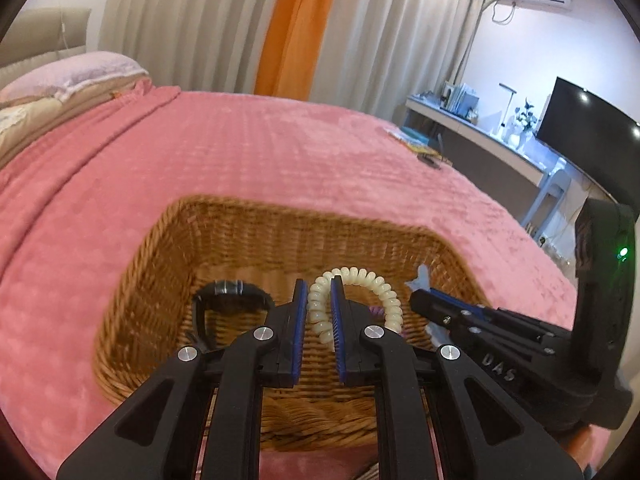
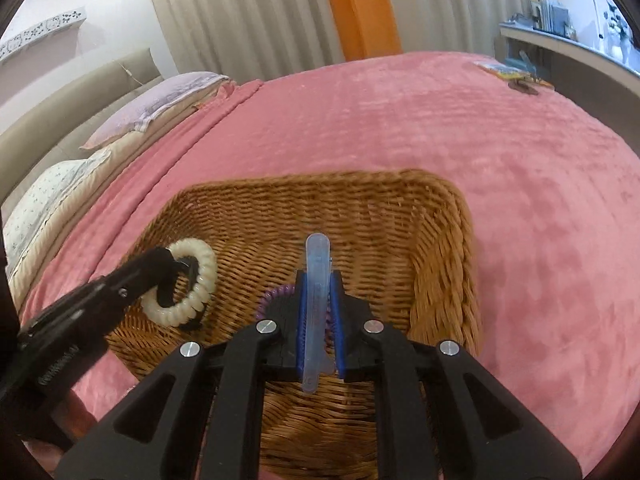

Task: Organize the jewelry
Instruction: 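Lower both items into the wicker basket and open both tools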

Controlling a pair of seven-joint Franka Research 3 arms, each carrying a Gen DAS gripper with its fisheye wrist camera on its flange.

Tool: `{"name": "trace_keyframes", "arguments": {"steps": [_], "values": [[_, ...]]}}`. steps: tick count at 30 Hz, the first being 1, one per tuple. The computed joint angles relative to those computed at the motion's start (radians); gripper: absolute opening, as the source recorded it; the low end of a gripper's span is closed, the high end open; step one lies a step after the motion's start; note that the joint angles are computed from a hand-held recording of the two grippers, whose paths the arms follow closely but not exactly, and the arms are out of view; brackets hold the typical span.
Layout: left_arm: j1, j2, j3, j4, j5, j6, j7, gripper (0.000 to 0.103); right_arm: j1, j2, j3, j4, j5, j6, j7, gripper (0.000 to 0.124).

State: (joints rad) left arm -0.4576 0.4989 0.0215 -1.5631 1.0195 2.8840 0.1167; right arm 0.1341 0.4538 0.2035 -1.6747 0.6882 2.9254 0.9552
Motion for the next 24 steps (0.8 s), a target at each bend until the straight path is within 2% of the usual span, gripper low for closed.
{"name": "trace_keyframes", "arguments": {"steps": [3, 5, 8, 9, 13, 16, 21, 24], "values": [[0.002, 0.006, -0.002, 0.001, -0.006, -0.012, 0.016, 0.011, 0.016, 0.0, -0.01, -0.01, -0.022, 0.03, 0.002, 0.009], [0.004, 0.001, 0.001, -0.008, -0.004, 0.0, 0.009, 0.011, 0.005, 0.0, 0.002, -0.011, -0.019, 0.013, -0.001, 0.01], [-0.009, -0.022, 0.026, -0.031, 0.04, 0.023, -0.048, 0.024, 0.004, -0.007, 0.009, -0.023, -0.015, 0.032, -0.014, 0.011], [-0.015, -0.029, 0.034, -0.037, 0.063, 0.026, -0.073, 0.028, -0.004, -0.012, 0.018, -0.028, -0.006, 0.033, -0.025, 0.012], [-0.02, -0.084, 0.047, -0.087, 0.175, 0.046, -0.199, 0.033, -0.034, -0.039, 0.057, -0.06, 0.06, 0.057, -0.088, 0.018], [-0.031, -0.163, 0.058, -0.158, 0.322, 0.059, -0.358, 0.039, -0.041, -0.073, 0.062, -0.094, 0.103, 0.059, -0.109, 0.018], [-0.017, -0.304, 0.026, -0.298, 0.551, 0.084, -0.584, 0.04, -0.112, -0.202, 0.139, -0.22, 0.368, 0.053, -0.333, 0.022], [-0.01, -0.396, -0.021, -0.402, 0.631, 0.044, -0.655, 0.04, -0.119, -0.287, 0.15, -0.303, 0.532, 0.05, -0.48, 0.039]]}}
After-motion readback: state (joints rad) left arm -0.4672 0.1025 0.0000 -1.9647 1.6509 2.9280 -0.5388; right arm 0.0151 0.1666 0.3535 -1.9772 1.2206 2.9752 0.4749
